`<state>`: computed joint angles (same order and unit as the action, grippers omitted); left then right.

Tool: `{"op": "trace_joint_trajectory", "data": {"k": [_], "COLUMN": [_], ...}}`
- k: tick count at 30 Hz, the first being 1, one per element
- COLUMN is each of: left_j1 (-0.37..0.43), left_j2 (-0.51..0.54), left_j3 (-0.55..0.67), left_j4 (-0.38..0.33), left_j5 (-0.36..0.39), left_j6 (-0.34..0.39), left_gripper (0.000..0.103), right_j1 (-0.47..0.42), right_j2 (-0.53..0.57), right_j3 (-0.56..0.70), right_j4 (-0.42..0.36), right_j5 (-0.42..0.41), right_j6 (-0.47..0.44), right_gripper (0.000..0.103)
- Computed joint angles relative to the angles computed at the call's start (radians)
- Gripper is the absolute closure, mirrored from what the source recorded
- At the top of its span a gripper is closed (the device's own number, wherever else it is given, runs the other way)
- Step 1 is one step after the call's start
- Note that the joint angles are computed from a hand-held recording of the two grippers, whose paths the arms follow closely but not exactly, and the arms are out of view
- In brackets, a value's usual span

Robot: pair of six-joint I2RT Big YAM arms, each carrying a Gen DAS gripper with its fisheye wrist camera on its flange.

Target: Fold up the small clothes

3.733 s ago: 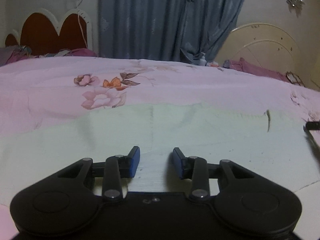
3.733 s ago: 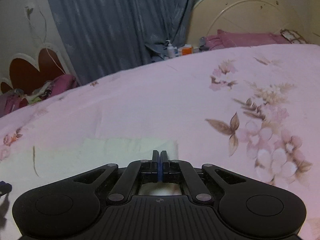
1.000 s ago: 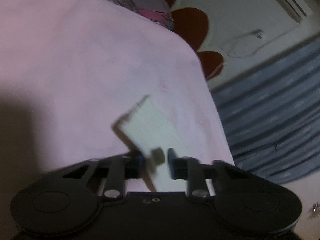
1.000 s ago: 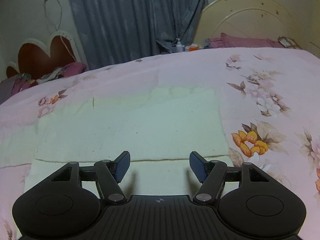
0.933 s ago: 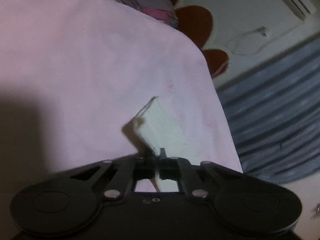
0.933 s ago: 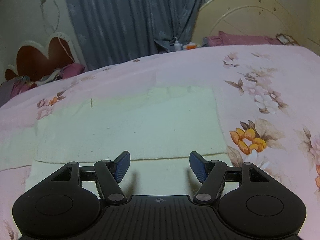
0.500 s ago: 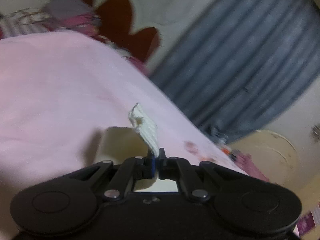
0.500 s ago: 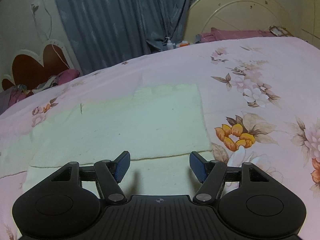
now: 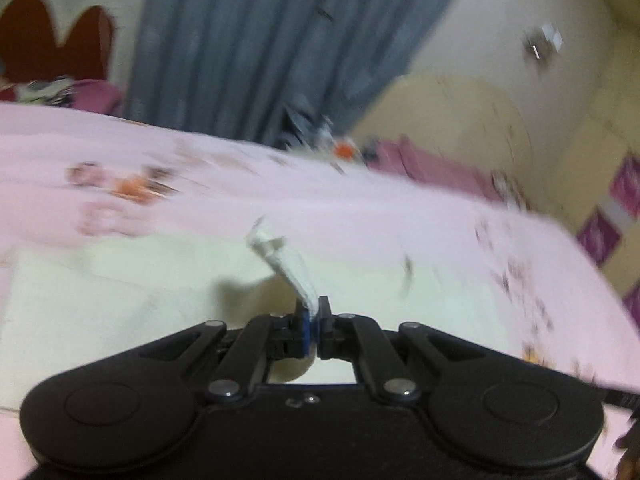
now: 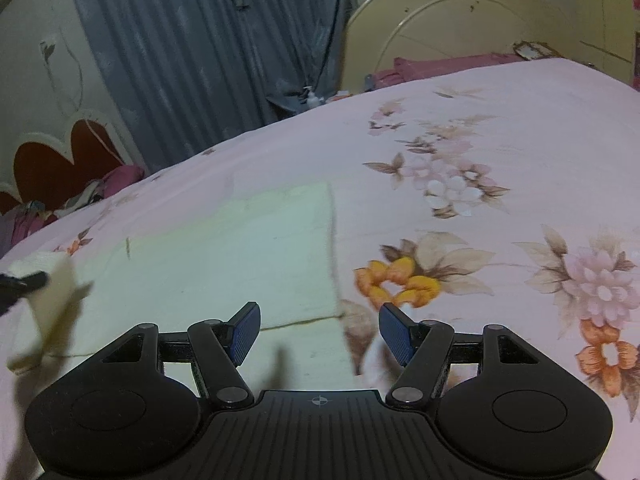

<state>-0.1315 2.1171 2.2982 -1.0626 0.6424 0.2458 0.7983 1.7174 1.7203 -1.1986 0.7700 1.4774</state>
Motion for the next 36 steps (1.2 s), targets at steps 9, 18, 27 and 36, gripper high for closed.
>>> {"op": "trace_joint_trajectory", "data": {"k": [9, 18, 27, 36], "left_j1": [-0.096, -0.005, 0.191, 0.15], "left_j2": [-0.1, -0.253, -0.173, -0.091], "left_j3": [-0.23, -0.431, -0.33, -0.254], "left_j4": [0.001, 0.183, 0.142, 0.126], "left_j5": [0.007, 0.006, -0.156, -0.212], "left_j6": [0.093, 0.03, -0.097, 0.011], "left_gripper": [0.064, 0.03, 0.028, 0.031], "right_j1": [0.004, -0.026, -0.1, -0.134], "right_j2": [-0.088, -0.101, 0.079, 0.215], "right_j3": [-0.104, -0.13, 0.023, 0.21], "right_j4": [-0.022, 0.247, 0.445, 0.352], "right_j5": [0.019, -0.02, -0.244, -0.325], "right_j6": [0.093, -0.084, -0.27, -0.328], "right_gripper": [0.037, 0.037, 0.069, 0.069]}}
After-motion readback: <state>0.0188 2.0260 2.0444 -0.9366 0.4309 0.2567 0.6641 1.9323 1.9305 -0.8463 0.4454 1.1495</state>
